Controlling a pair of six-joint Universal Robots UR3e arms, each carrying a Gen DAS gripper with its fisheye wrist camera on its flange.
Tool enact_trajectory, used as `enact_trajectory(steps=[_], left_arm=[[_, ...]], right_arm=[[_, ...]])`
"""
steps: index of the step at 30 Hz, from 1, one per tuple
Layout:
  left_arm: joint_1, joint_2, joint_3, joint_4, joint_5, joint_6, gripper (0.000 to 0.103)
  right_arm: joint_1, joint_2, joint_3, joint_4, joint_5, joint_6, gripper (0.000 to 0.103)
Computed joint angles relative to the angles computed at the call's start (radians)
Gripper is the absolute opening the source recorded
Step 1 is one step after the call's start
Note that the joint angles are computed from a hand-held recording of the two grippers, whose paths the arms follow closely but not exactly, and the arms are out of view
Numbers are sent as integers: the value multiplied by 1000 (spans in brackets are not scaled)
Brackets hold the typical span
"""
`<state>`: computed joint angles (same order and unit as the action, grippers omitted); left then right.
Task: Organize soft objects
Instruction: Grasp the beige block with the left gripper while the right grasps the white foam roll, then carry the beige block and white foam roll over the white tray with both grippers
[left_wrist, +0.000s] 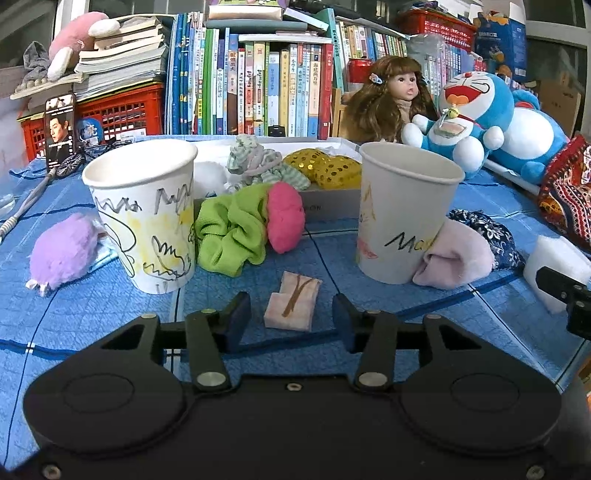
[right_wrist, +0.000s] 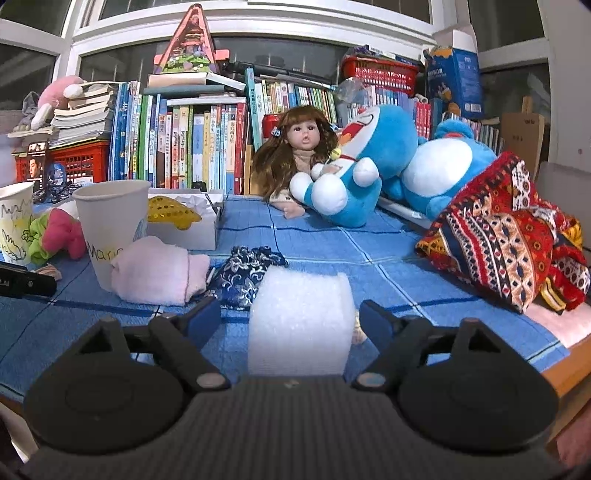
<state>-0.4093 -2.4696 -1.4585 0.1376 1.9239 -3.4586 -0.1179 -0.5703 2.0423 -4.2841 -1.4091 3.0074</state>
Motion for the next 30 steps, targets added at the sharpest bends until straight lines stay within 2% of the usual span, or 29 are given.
enact_trajectory(steps=[7, 16, 18, 30], left_arm=[[-1, 24, -28, 0, -13, -2, 24], [-16, 43, -38, 7, -2, 15, 24], [-19, 43, -34, 4, 2, 17, 24], [-35, 77, -45, 31, 28, 48, 23]], right_arm=[[-6, 0, 11, 1, 11, 21, 78], [-18, -26, 85, -60, 11, 34, 72], [-17, -32, 97, -63, 2, 34, 59], [-42, -92, 124, -68, 51, 53, 57]])
